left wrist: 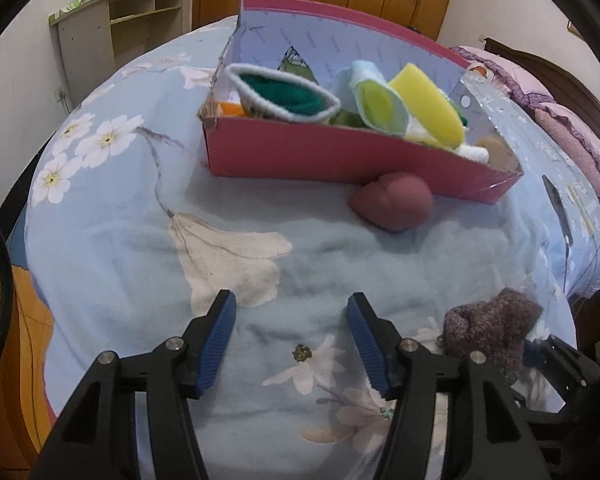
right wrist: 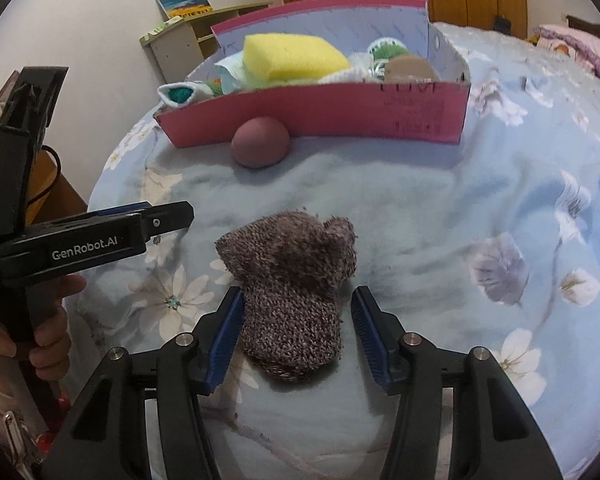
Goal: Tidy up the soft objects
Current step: 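Grasp the pink egg sponge with the left gripper while the right grasps the brown sock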
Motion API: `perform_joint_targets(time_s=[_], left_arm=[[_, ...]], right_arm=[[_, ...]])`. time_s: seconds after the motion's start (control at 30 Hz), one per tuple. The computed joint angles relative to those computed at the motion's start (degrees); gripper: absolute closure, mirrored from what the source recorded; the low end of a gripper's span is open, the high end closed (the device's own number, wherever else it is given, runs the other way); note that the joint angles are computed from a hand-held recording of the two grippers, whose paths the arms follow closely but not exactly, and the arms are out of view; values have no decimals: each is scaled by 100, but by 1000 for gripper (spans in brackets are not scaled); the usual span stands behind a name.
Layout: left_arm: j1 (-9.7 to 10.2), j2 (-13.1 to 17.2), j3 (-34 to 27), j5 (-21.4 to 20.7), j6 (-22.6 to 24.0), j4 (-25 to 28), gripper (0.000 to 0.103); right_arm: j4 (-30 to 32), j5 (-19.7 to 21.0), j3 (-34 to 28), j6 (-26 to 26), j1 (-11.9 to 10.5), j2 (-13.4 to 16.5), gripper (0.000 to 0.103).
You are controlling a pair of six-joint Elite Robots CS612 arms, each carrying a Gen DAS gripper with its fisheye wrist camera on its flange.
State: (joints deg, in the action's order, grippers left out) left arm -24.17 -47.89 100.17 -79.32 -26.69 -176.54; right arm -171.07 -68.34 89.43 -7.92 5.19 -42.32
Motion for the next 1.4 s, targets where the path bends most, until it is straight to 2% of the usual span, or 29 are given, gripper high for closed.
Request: perform_joint_targets(time_s=[0.07, 0.13, 0.23, 0.3, 0.47, 0.57, 0.83, 1.03, 1.2, 1.4], left_arm=[[-18, 1, -3, 58, 26, 14, 42], [-25, -9, 7, 89, 54, 2, 41], [-32, -30, -8, 41, 59, -20, 41], [-33, -36, -23, -29, 83, -90, 41], [-76, -12, -176, -46, 205, -113, 41], [-103, 37, -304, -79, 227, -63, 41], [-199, 289, -752, 39, 432, 130, 41], [-220, 522, -1137, 158, 262, 540, 42], [-248, 600, -1226, 328, 332, 555, 40], [-250, 654, -1287, 309, 292, 497, 39]], right_arm=[[-12, 46, 0, 30, -7, 0, 49], [-47, 217, 23, 18, -36, -5, 64], [-321, 245, 109, -62, -37, -33, 75], [-614, 234, 200, -128, -47, -61, 76], [-1402, 75, 339, -89, -98, -120, 77], [-1545, -101, 295, -3, -123, -98, 77], [-1475, -243, 72, 211, -182, 64, 77], [-1280, -167, -5, 252, -210, 147, 76], [-1160, -163, -92, 270, -205, 243, 75], [-1034, -60, -141, 341, -221, 293, 73]])
